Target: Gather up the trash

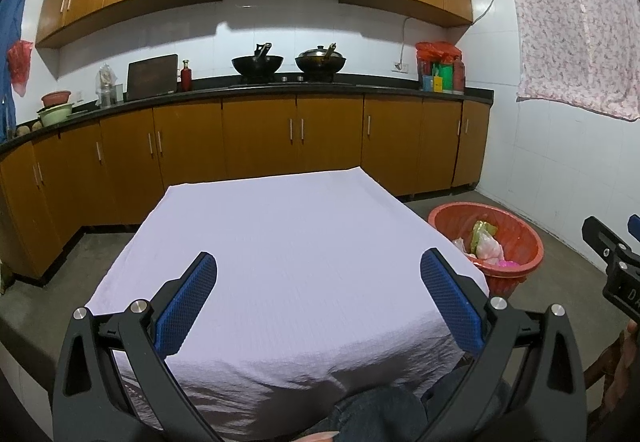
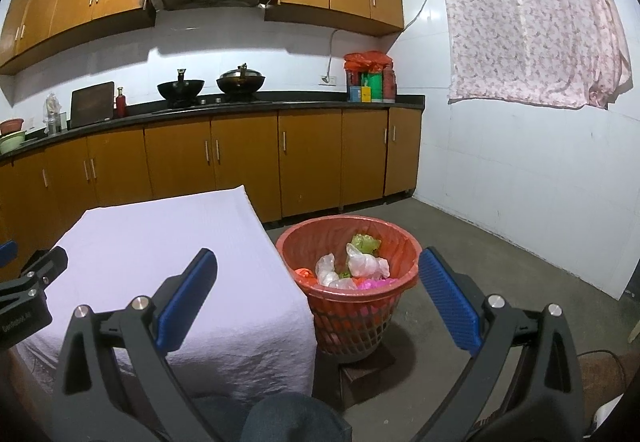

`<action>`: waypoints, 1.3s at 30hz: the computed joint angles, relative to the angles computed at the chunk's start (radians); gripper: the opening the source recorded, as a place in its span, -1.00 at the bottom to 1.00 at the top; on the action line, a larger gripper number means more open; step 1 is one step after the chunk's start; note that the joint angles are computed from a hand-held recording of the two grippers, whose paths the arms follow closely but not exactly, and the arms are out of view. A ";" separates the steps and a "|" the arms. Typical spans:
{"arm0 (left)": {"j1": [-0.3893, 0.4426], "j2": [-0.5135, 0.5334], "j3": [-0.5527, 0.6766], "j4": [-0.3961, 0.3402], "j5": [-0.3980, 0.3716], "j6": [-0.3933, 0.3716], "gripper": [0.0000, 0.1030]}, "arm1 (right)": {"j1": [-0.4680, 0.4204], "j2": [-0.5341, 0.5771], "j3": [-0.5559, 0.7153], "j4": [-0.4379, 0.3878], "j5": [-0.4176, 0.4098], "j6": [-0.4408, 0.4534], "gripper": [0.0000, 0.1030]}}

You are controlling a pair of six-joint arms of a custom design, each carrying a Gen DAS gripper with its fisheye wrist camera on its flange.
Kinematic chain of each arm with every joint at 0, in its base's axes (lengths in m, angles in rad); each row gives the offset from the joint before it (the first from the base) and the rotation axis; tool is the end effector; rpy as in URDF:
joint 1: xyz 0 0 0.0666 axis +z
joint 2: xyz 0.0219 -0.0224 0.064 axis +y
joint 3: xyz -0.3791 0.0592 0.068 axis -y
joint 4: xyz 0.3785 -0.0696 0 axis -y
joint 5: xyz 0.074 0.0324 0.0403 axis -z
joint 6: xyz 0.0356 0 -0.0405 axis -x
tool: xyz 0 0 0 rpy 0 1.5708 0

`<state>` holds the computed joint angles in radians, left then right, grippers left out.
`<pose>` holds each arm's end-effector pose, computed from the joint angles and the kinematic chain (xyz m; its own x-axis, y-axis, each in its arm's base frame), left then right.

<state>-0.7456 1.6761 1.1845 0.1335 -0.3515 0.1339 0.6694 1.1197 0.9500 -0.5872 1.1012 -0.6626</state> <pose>0.4221 -0.3736 0.2839 -0.3086 0.1144 -0.9443 0.3621 0.9321 -0.0054 0.2993 0.1959 0.3755 -0.2845 0.1298 -0.9498 0.5107 0.8590 -0.0356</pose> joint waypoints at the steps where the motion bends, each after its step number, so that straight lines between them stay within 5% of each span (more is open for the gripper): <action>1: 0.000 -0.001 0.000 0.000 0.002 0.001 0.96 | -0.001 0.000 0.000 0.000 -0.001 -0.001 0.92; 39: -0.005 -0.002 -0.003 0.002 -0.003 0.001 0.96 | -0.002 0.003 -0.010 0.019 -0.011 0.011 0.92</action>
